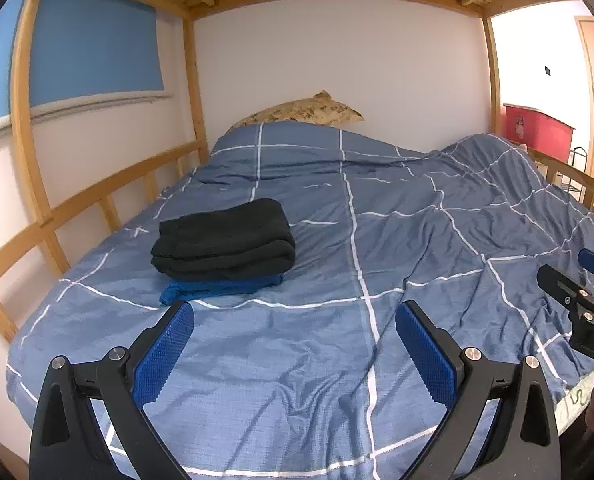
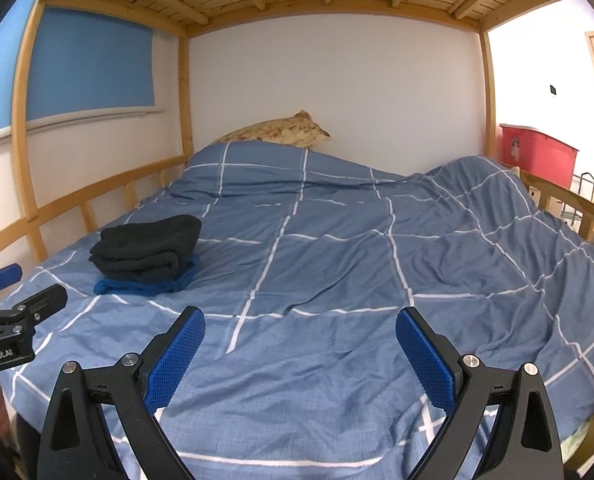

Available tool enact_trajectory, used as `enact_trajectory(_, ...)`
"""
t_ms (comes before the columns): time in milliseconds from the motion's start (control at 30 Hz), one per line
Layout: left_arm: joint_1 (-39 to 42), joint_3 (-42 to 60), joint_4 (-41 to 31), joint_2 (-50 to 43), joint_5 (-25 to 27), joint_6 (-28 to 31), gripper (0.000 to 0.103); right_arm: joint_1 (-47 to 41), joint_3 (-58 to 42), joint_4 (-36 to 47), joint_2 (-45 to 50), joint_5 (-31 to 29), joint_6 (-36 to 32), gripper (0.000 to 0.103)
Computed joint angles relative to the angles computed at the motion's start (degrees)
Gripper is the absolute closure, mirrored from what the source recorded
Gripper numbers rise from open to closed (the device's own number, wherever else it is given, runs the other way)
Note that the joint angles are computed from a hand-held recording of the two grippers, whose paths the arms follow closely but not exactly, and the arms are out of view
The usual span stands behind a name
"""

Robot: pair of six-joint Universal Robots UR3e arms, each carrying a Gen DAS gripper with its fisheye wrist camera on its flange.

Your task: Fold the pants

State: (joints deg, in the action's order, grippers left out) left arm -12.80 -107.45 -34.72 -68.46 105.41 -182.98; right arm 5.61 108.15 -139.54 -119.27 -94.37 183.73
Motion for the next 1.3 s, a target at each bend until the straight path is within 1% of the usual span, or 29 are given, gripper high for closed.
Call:
enact_trajectory(67,-0.4,0.3,0.1,-0.3,0.6,0.0,0.001,-0.5,0.0,0.1,-0.2,0.5,-0.2,0.006)
enact_trajectory(200,0.2,0.3,-0.1,0.1,0.1,-0.2,0.001,-0.7,0.1,0.1,-0.3,0.7,-0.3,0.006)
enact_trajectory(700,-0.1,0.3,1.8,0.0,2.6,0.3,0.001,0.9,-1.1,-0.9,1.8,-0.4,0.3,0.006)
enact_trajectory(867,0.1,0.7,1.7,0.1,2.4,0.4,0.001,0.7,-1.4,-1.3,2.1,-0.1,0.2,0.006)
enact_trajectory(1167,-1.5,1.2,1.7,-0.5,4.4,-0.2,0.0,0.6,-1.4,-1.9,2.2,-0.1,0.4,0.006)
enact_trajectory(1300,-1.2,1.2,1.4,-0.2,3.9,-0.4,0.0,0.1,-1.1,-1.9,1.9,0.3,0.1,0.006)
